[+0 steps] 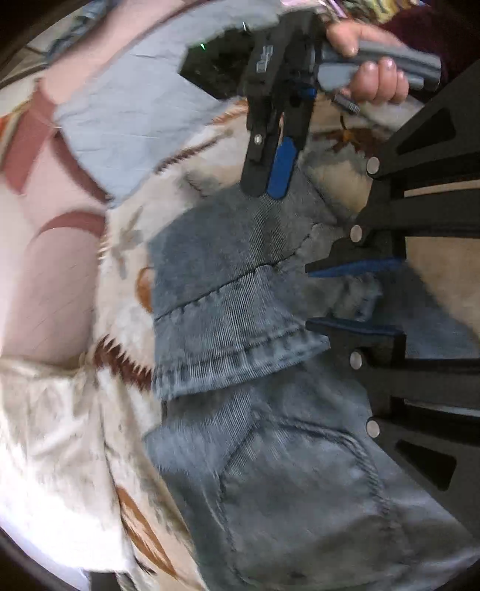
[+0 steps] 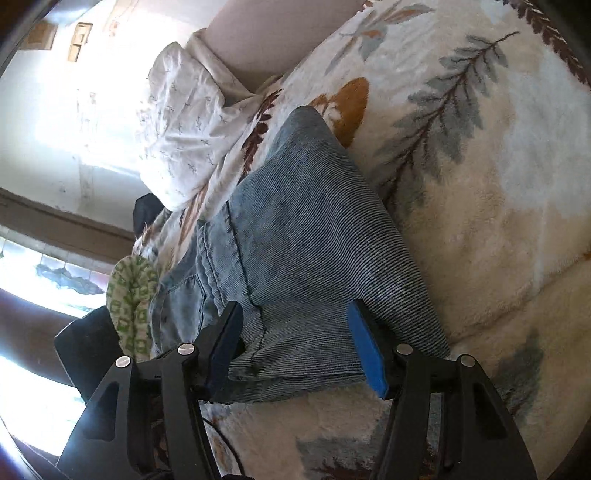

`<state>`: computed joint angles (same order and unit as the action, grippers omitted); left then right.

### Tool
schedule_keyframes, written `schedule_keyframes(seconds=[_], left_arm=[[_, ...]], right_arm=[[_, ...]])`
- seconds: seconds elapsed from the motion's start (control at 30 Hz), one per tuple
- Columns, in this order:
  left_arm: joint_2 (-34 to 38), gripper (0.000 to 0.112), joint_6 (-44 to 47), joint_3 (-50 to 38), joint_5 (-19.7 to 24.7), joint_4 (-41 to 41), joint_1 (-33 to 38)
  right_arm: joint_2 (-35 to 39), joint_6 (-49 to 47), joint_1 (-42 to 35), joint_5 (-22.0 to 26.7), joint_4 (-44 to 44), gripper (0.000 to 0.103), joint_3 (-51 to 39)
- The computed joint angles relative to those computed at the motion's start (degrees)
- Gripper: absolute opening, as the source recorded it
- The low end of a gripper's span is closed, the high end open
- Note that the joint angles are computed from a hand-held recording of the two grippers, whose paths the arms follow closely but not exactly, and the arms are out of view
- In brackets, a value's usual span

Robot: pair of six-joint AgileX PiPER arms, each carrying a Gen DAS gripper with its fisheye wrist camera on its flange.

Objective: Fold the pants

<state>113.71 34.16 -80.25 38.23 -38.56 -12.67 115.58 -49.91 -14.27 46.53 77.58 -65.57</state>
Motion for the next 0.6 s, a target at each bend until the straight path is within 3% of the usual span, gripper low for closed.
schedule_keyframes(seconds=[0.13,0.27,0.33,0.4,0.5,0.6], left_arm=[[-12.7,0.032,11.6,17.0,-8.2,-11.5,5.4],[-25.9,0.04,23.8,32.4,-13.5,-25.5,17.6],[-29.8,0.056,25.6,36.6,-18.0,-29.5,22.8],[-31.0,0.064,29.2,38.9,-21.2,-36.2,28.2],[-28.4,0.066,35.4,39.3,-21.6,-45.4,31.8],[-23.6,0.077,31.4,37.3,-19.2,-43.5,30.8]], right_arm=[[-2.6,-3.6,1.5,-2.1,2.9,0.062,2.0],[-5.8,-10.2,5.5,-5.1,5.5,0.062,4.2],[-7.7,-13.8,8.5,-7.0,6.6,0.062,5.5],[-9.4,-15.8,11.0,-9.0,6.4,0.062,6.7],[-10.6,-12.8,16.7,-12.0,3.5,0.062,5.8],[-8.8,-2.3,23.0,-14.4,-4.0,0.062,-0.2]])
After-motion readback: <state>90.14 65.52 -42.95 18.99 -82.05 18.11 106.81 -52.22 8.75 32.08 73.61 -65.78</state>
